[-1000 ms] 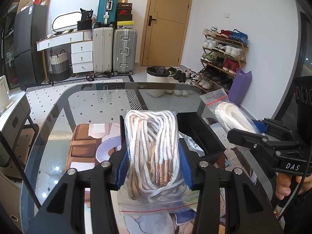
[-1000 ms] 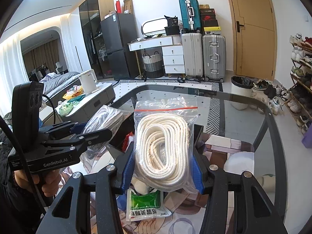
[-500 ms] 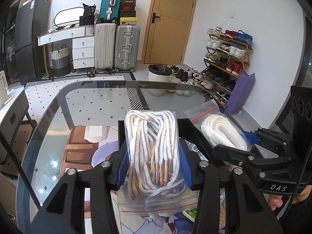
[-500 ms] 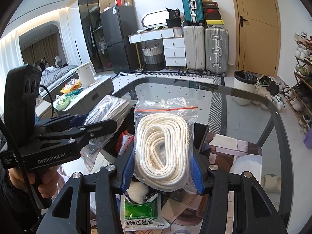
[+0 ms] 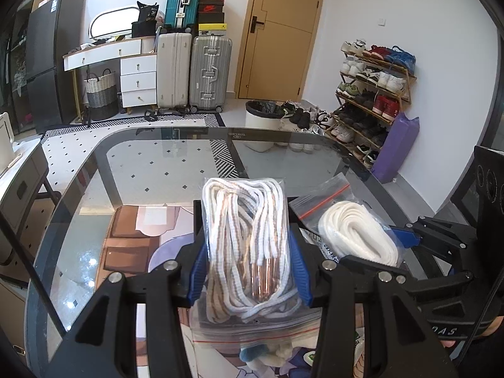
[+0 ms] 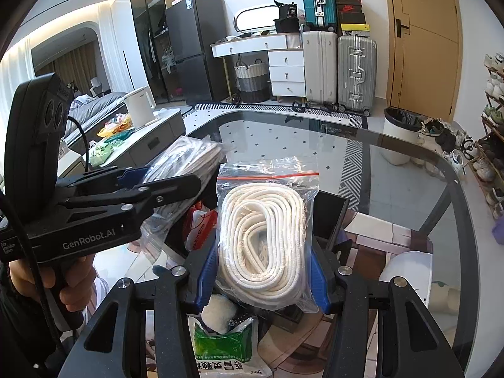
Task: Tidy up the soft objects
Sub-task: 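Lower cord bag into box and open left gripper while right gripper releases rope bag inside, then withdraw both grippers from the box toward the white plush toy and green sachet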
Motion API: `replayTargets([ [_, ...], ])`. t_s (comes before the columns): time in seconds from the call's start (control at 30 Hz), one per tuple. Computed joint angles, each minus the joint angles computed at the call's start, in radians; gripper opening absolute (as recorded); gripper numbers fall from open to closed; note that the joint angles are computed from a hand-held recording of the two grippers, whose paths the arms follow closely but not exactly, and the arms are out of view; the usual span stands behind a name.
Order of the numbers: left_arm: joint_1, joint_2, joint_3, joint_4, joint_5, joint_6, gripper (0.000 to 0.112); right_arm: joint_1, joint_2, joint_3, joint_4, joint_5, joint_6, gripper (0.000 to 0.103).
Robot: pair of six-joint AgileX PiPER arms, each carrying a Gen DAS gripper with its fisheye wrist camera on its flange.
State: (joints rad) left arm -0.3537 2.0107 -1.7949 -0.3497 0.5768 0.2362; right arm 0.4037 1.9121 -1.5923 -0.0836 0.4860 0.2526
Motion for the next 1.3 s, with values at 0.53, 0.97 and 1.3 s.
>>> replayTargets([
  [0.53,-0.007,0.080,-0.089,0.035,0.014,-0.035,0.045,-0.014,0.127,-0.148,0.005,0.076,-0.038,0.051],
  [0.97,-0.014,0.091,-0.094,0.030,0.040,0.008,0.048,-0.002,0.019,0.034,-0.270,-0.079,0.225,0.087],
  [1.3,-0.026,-0.047,0.106,0.046,-0.058,0.064,0.103,0.032,-0.107,0.222,-0.460,-0.118,0.462,0.101],
])
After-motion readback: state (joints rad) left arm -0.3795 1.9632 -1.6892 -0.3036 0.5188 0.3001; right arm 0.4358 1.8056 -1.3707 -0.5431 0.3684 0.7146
